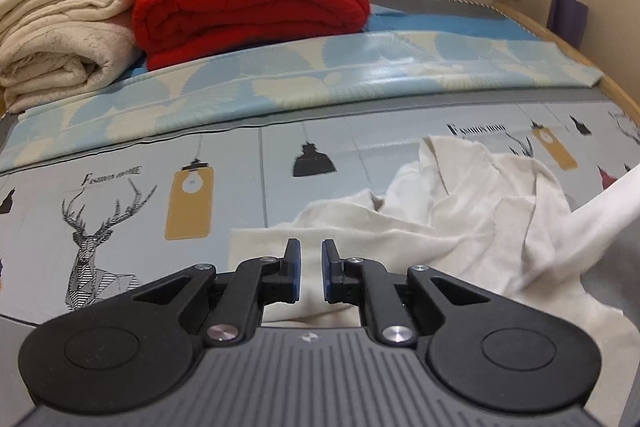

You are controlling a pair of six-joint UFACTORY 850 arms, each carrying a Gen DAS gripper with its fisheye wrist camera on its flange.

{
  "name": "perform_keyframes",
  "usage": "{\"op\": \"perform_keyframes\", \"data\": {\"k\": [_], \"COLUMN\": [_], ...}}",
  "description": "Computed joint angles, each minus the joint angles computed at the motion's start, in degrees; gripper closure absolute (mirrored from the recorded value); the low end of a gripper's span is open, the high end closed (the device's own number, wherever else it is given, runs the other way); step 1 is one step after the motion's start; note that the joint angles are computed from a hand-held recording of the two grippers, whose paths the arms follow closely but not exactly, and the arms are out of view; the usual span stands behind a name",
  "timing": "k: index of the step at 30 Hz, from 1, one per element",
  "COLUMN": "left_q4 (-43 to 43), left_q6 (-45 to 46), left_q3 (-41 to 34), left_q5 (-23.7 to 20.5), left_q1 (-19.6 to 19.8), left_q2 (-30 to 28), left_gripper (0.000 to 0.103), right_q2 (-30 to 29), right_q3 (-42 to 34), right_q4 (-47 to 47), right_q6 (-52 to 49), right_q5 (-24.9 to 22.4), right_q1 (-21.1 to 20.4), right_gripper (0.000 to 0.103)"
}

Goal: Fold small clothes

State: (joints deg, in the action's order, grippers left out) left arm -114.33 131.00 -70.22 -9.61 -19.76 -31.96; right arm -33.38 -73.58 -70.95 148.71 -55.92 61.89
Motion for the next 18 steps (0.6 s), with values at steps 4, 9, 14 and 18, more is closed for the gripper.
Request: {"op": "perform_keyframes", "data": {"k": [4, 9, 14, 18], "left_q4": [0.7, 5.8, 13.8, 27.9], "left_q6": [0.3, -5.0, -12.7, -27.1], "left_q3": [0.5, 0.3, -0.2, -2.0], "left_q5": [-0.7, -0.8, -1.4, -2.0], "left_q1": [-1.4, -3.5, -4.8, -4.6], "left_q2": [-0.1, -1.0, -2.1, -3.6], "left_gripper": [0.091, 0.091, 0.091, 0.09], "right_q2": [5.6, 6.9, 6.0, 6.3], "right_q3": [10.8, 16.7, 18.8, 21.4], "right_q4": [14.0, 23.5, 31.7, 37.4], "right_q6": [1.9, 5.4, 11.2, 13.2], "right_q5": [-4.8, -12.7, -22.5, -19.3], "right_q1": [-1.0, -1.7, -2.9, -3.7], "right_gripper": [0.102, 0.102, 0.102, 0.097]}}
